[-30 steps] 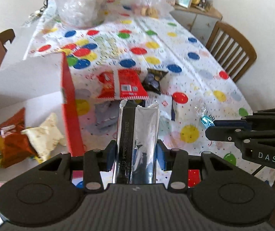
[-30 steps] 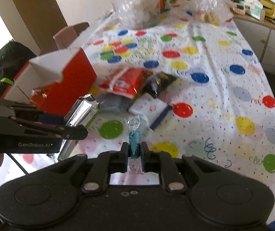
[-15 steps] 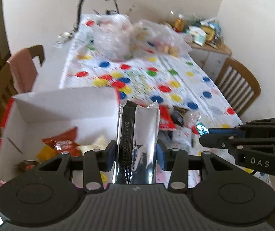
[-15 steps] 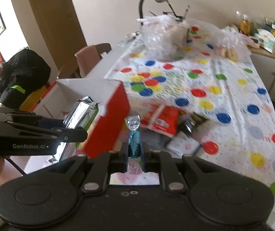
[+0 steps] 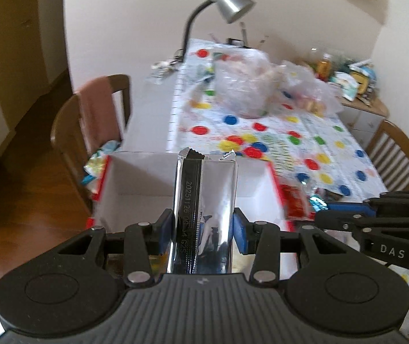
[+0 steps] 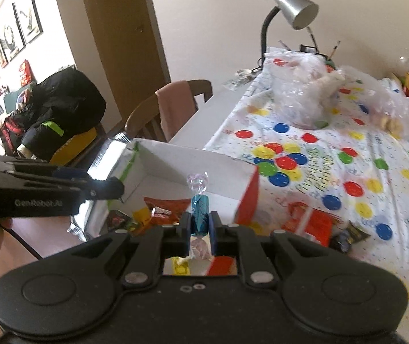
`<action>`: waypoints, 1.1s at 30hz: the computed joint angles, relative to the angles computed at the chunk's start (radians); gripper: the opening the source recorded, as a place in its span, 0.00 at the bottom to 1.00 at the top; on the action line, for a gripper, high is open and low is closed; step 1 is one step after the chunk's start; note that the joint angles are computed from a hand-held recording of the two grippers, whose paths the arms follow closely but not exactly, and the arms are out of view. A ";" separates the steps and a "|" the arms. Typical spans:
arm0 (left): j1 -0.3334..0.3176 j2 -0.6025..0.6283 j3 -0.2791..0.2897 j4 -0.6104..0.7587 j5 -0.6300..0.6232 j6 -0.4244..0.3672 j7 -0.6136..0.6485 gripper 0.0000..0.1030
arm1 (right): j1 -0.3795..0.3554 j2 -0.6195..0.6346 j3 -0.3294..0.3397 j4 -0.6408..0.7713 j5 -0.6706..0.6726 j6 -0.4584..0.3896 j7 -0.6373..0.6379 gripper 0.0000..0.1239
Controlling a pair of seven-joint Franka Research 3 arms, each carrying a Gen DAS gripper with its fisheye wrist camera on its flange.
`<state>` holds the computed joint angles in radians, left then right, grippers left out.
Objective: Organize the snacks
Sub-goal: 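Carry both snacks into the white box and open both grippers to release them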
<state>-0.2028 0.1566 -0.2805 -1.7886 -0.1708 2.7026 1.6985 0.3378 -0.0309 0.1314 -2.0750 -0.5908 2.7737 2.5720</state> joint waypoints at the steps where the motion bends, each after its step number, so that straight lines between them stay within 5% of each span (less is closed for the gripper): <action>1: 0.001 0.007 0.007 0.005 0.014 -0.002 -0.008 0.41 | 0.002 0.020 0.002 0.020 0.003 -0.008 -0.005 0.09; 12: 0.021 0.161 0.031 0.164 0.159 -0.074 -0.046 0.41 | 0.081 0.222 -0.077 0.205 0.136 -0.049 -0.107 0.09; 23: -0.016 0.356 0.040 0.434 0.263 -0.339 -0.040 0.41 | 0.101 0.397 -0.110 0.368 0.384 -0.139 -0.310 0.09; 33: -0.060 0.491 0.058 0.634 0.308 -0.495 -0.028 0.41 | 0.116 0.489 -0.135 0.486 0.492 -0.227 -0.381 0.09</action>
